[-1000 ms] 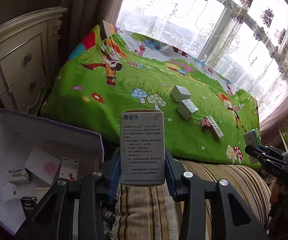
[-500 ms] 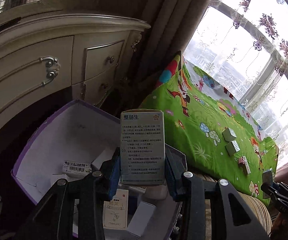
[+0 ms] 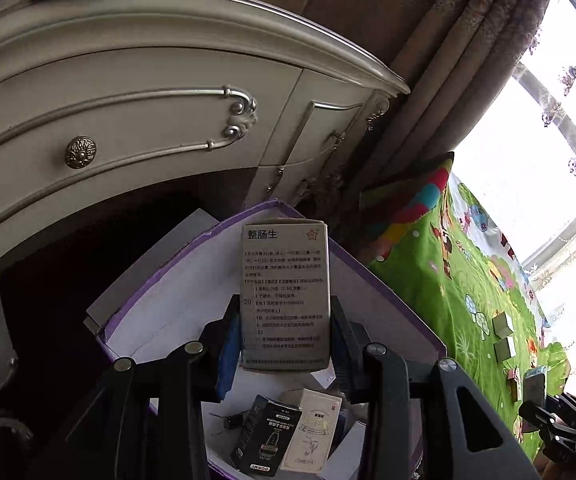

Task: Organize rigid objects
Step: 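Carry the white medicine box and teal box with both tools over the purple box, then open both tools to drop the white and teal boxes into the purple box, then move both open tools back over the remaining items on the bed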

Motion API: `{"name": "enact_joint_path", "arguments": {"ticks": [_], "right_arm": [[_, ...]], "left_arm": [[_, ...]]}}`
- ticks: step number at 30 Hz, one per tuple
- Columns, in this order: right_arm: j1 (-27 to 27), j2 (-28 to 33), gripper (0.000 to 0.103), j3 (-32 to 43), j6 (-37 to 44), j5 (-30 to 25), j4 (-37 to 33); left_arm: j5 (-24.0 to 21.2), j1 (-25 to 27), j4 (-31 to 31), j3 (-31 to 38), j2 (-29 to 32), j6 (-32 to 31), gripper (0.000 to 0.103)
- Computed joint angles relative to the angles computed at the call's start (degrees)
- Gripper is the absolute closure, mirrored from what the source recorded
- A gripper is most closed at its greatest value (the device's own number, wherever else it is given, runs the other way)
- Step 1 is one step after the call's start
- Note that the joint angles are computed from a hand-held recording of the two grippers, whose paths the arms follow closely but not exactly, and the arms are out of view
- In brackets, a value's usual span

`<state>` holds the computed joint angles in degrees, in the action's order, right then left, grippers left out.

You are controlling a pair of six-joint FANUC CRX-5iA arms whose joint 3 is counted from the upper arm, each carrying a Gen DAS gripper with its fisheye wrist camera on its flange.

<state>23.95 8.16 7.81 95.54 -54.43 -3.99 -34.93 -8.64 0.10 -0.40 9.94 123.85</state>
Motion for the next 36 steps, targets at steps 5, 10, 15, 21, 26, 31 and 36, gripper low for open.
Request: {"name": "enact_joint_path", "arguments": {"ticks": [5,10,15,21,26,31,36], "right_arm": [[2.51,3.94,0.066,4.23,3.13,-2.29,-1.87],[4.41,8.11,0.066,8.67,5.98,-4.11,-3.33],[5.29,12.02,0.065,13.19,8.08,-5.48,-5.08],[4.85,14.99,0.027,17.36,9.65,-6.90,-7.89],[3.94,16.10,0.027,18.05,8.58,-6.89,-7.01],[3.12,15.72,0.025,17.01,6.83,-5.22,-5.19],[1.49,14.14,0.018,15.16,5.40,-2.65,-4.30]], "left_arm": [[1.57,1.40,0.27,-2.53,-0.57,1.45,0.063],[2.71,2.33,0.42,-3.77,-0.41,2.24,0.063],[5.07,3.26,2.14,-5.65,-0.29,1.60,0.062],[5.86,3.76,3.28,-6.47,0.34,1.31,0.050],[5.23,3.20,1.91,-5.37,1.11,2.61,0.043],[0.94,0.87,-4.17,-0.34,2.97,6.69,0.035],[-12.01,-6.07,-22.47,11.74,6.24,16.96,0.027]]}}
